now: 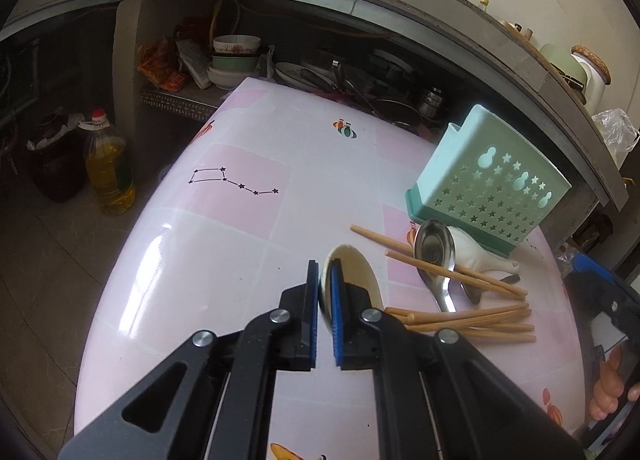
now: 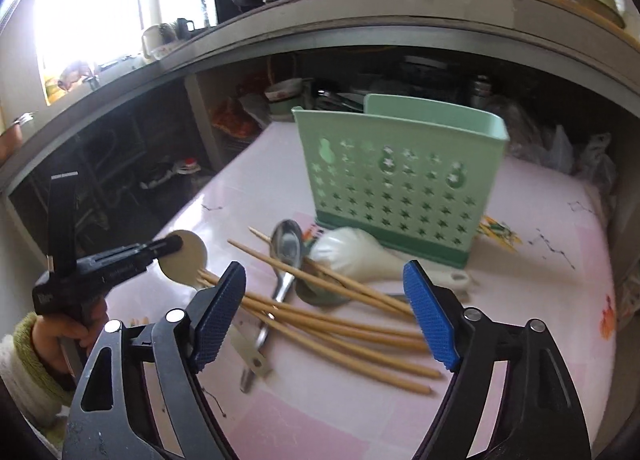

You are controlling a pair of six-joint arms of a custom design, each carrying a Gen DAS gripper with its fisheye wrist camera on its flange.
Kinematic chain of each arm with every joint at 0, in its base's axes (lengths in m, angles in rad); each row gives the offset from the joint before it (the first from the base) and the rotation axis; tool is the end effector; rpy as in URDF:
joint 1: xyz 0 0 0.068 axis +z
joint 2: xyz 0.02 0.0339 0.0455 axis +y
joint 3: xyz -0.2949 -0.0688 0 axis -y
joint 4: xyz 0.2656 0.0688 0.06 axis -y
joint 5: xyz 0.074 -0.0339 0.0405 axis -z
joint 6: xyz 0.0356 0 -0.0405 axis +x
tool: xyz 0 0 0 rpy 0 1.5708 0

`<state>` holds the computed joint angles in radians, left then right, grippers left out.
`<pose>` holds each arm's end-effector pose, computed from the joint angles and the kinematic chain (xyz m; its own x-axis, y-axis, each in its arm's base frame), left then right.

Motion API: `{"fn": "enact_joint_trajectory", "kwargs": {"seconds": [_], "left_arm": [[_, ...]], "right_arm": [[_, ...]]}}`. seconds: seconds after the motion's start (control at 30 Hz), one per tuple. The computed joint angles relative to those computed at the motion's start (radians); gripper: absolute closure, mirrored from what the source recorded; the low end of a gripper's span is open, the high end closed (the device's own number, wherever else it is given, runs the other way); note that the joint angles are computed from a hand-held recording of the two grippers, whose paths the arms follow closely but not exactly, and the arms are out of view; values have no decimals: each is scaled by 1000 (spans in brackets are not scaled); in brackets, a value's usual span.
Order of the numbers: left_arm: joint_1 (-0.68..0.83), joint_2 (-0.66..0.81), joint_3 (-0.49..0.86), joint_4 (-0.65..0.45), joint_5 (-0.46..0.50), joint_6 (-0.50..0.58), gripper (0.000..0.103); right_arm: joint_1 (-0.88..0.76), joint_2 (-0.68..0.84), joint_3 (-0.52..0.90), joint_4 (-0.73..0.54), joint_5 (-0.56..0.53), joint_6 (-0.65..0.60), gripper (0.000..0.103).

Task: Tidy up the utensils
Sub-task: 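Grasp a metal spoon with the right tool while the left tool lifts the wooden spoon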

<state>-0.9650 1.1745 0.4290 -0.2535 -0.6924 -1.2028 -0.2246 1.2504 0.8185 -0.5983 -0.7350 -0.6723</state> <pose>0.1308 -0.1489 0.1642 -0.5791 -0.4252 -0.6956 -0.2899 0.9048 -0.3118 0.2443 -0.0313 0.2506 -0.5473 -0.3489 -0.7607 -0.6545 0.7449 0.1293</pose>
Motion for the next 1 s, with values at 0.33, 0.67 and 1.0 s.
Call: {"fn": "enact_joint_trajectory", "kwargs": {"seconds": [0.33, 0.67, 1.0], "left_arm": [[-3, -63, -53, 23, -23, 2, 98], [39, -113, -99, 62, 21, 28, 98], [59, -116, -96, 57, 41, 20, 98]], "right_arm": [[271, 315, 188, 40, 153, 49, 62], [293, 442, 283, -67, 152, -23, 75], [305, 429, 251, -41, 122, -52, 100]]}}
